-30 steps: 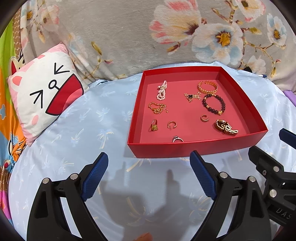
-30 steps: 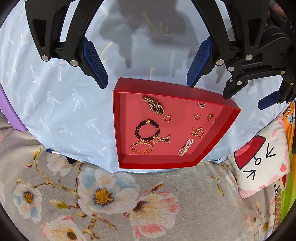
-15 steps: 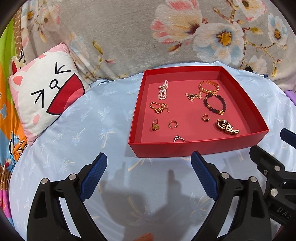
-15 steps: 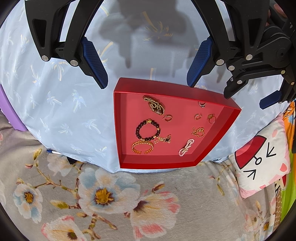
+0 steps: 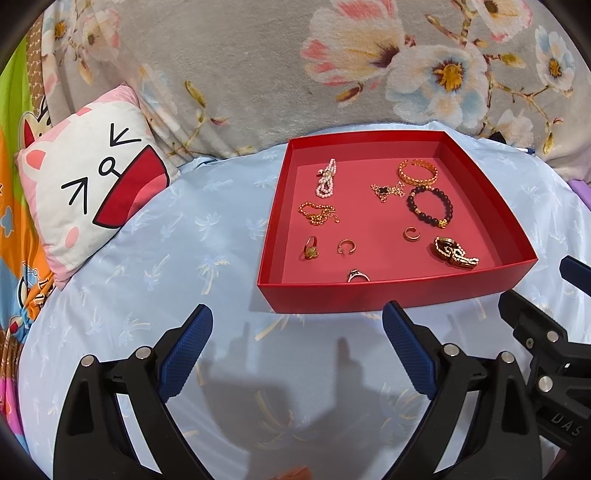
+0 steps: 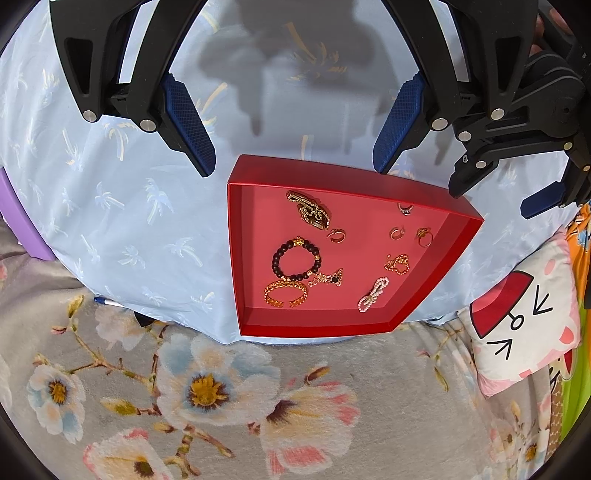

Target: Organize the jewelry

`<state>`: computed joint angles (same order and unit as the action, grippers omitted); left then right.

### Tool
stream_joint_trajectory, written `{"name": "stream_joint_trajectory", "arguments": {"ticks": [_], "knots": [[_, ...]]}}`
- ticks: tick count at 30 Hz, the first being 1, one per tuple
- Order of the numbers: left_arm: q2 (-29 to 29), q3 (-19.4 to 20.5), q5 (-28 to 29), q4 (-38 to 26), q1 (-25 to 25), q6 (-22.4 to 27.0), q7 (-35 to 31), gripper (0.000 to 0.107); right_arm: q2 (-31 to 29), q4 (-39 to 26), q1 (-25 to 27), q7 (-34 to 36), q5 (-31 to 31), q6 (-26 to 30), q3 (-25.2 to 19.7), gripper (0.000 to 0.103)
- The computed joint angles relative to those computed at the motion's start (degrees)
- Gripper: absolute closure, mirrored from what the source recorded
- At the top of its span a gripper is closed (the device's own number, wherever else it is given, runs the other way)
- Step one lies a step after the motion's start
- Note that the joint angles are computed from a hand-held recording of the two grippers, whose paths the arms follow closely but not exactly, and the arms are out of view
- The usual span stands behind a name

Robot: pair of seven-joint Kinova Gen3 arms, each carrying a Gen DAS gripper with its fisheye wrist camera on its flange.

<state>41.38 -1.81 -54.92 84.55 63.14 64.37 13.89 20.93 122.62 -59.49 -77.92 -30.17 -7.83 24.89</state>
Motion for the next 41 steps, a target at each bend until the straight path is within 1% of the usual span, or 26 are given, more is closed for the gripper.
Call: {"name": "stream_joint_trajectory", "arguments": {"ticks": [3,7,13,14,16,26,31,35,41], "knots": [[0.06,0.00,-0.04,-0.12,0.07,0.32,-0.07,0.016,0.02,-0.03,0.07,0.06,-0.06,-0.06,-0.09,0.017],[-0.60,0.27,0.19,0.65,-0.51,-0.96,-0.07,0.015,0.09,-0.06,-0.10,0.20,-0.18,0.00,0.10,0.017],[-0.44,0.19,0.36,0.36,-0.44,-0.62,-0.36,0.015,0.05,-0.06,-0.07,0.12,-0.13,0.02,0.01,0.017],[-0.40,0.19,0.37,0.31,-0.43,-0.52,-0.47,0.015,0.19,-0.02,-0.63,0.29,-0.37,-0.04,0.62,0.017],[-0.09,0.13,0.39,-0.02,-0.28,0.07,-0.71,0.015,0.48,-0.17,-1.64,0.56,-0.90,0.15,1.75,0.017],[0.79,0.08,0.61,-1.38,0.27,2.65,-1.65,0.015,0.60,-0.30,-1.07,-0.18,-0.10,0.40,1.49,0.017],[1.31,0.06,1.22,-2.26,0.32,3.82,-2.10,0.015,1.10,-0.44,-3.61,-0.68,-0.28,0.94,3.65,0.017],[1.03,0.06,1.17,-1.93,0.20,3.18,-1.86,0.015,1.07,-0.43,-3.40,-1.40,0.47,0.86,3.57,0.017],[0.55,0.01,0.91,-1.05,-0.32,1.26,-1.55,0.015,1.37,-0.35,-4.73,-2.21,0.39,0.97,4.83,0.017]]}}
